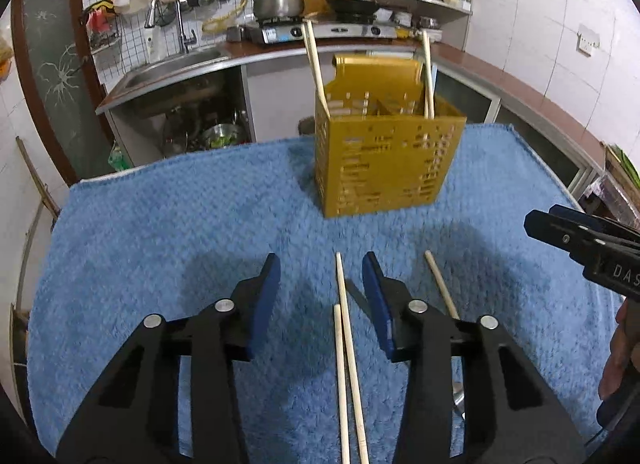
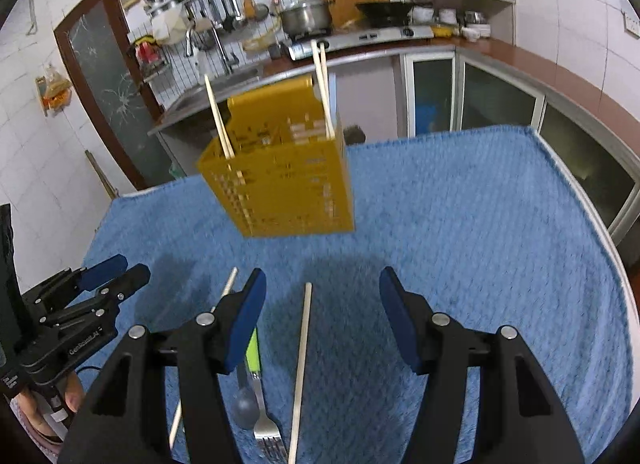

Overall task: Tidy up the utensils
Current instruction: 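Move both tools back toward the remaining chopsticks, then close the left tool on a chopstick while the right tool closes on another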

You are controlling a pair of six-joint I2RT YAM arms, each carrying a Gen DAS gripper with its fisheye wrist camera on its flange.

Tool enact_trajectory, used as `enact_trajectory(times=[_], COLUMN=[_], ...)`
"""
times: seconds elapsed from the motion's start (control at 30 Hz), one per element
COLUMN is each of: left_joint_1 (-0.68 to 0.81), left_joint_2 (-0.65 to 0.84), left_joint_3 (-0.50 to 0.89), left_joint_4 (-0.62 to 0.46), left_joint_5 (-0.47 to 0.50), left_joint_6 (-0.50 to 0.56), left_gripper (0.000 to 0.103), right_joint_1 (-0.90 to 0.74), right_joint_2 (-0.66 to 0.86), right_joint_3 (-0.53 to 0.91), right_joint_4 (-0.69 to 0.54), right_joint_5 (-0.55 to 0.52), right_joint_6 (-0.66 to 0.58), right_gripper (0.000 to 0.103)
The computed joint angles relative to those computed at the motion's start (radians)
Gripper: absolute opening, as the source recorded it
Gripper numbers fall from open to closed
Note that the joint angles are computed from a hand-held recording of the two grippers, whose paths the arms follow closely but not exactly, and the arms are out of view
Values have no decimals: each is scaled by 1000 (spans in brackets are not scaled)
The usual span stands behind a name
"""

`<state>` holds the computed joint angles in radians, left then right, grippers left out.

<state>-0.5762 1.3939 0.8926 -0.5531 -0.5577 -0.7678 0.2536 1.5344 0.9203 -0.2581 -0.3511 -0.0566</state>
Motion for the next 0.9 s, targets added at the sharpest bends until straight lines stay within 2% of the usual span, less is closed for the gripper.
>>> enact_trajectory(times=[0.27,0.37,0.43,0.57,0.67,0.8,0.9], left_joint_1=[17,45,61,81,93,108,122], left_joint_2=[78,144,180,237,244,235,214], left_joint_3=[-33,-45,-54,-61,-73,-109,-155], left_joint_4=[46,91,121,161,181,225,280], left_joint_5=[32,81,116,142,142,139,141], left_joint_6=[-21,-23,-18,-23,-24,-30,-32], left_gripper=[33,27,18,16,14,6,5], right_joint_1=[78,114,128,148,161,172,189], right_joint_2=[68,120,158,222,247,261,249], right_joint_3=[-36,-39,-31,-27,-36,-67,-106], right_joint_4=[51,85,99,139,187,266,336], right_joint_5=[71,109,120,140,154,143,148], right_joint_6=[17,30,43,68,79,93,90], right_gripper=[58,57,57,53,51,45,44])
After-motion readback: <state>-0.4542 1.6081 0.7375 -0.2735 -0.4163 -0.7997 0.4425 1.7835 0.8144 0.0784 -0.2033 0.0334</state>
